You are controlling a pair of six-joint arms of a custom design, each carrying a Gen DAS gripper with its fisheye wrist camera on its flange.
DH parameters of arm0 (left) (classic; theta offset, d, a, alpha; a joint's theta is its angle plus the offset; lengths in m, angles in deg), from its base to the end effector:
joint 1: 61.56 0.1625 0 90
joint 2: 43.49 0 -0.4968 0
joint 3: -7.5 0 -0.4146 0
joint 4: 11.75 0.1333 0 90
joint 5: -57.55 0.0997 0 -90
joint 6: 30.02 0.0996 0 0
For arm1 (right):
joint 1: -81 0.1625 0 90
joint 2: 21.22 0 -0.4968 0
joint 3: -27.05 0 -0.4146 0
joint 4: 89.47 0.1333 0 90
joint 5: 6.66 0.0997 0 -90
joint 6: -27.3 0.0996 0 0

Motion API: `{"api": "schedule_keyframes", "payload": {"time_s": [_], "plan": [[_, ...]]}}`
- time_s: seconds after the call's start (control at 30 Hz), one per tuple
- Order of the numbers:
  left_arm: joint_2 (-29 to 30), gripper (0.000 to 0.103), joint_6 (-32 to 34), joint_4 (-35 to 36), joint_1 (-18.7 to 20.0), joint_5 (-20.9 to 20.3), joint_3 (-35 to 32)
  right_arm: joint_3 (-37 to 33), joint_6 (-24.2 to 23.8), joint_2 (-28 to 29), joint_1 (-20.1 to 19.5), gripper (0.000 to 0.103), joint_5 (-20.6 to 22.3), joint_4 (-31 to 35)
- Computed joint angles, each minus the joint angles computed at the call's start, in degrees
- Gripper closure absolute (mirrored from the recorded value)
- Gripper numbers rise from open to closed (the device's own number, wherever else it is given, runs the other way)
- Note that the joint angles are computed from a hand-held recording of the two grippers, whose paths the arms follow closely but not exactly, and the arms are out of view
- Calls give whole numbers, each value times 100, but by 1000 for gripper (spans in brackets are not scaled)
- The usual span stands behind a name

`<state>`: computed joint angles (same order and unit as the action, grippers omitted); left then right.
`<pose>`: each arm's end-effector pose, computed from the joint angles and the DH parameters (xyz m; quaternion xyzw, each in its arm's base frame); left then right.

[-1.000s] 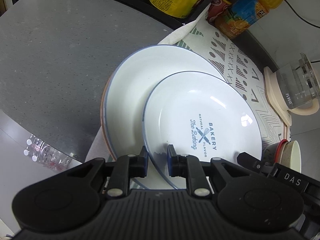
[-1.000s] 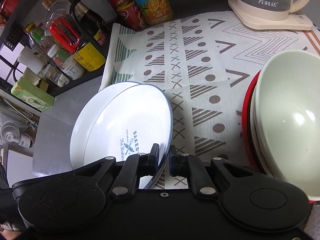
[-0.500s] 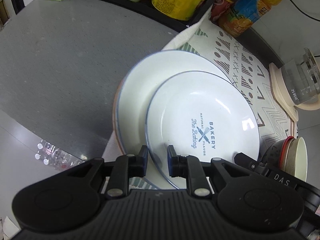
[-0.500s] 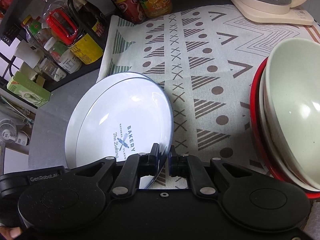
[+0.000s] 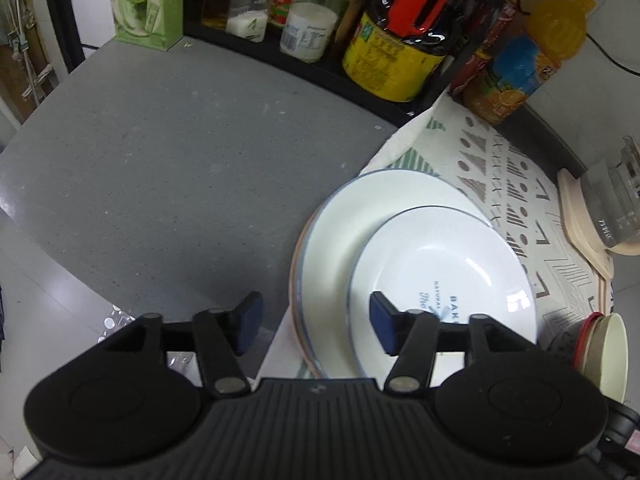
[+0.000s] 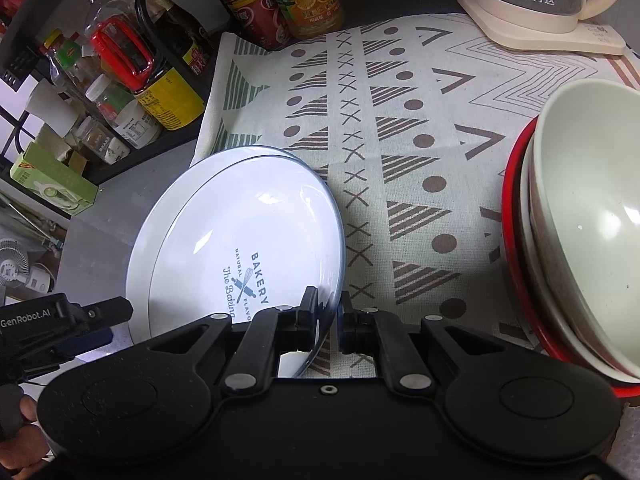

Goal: Organize plates and bowls
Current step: 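Withdraw both tools from the plate stack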

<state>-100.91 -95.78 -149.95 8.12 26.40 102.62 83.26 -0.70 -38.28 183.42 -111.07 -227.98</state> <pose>-0.0392 -0.7351 0.2951 -0.3765 0.7827 -0.3921 0.3032 0.3018 -0.8659 -0.0325 0.3320 -0.9315 0.0633 0.1348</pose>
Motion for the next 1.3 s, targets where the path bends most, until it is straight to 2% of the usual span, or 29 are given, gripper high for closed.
{"api": "schedule_keyframes", "payload": {"time_s": [0.07, 0.2, 0.43, 0.53, 0.63, 0.77, 1.07, 1.3], "plan": [[17, 44, -135, 52, 53, -42, -15, -15, -5, 11, 9, 93, -22, 9], [45, 44, 37, -338, 126, -225, 56, -107, 59, 54, 23, 92, -67, 114], [178, 45, 175, -379, 160, -147, -67, -243, 69, 145, 26, 90, -114, 218], [161, 51, 91, -375, 172, -42, -46, -324, 85, 191, 26, 89, -118, 291], [144, 65, 422, -898, 180, -61, 69, -398, 105, 232, 29, 88, -126, 361], [210, 75, 631, -1001, 150, 106, 25, -468, 132, 289, 34, 85, -157, 430], [225, 82, 744, -1153, 175, 148, 7, -554, 250, 366, 55, 79, -198, 441], [226, 82, 517, -714, 154, 208, -82, -529, 302, 383, 86, 75, -297, 356]]}}
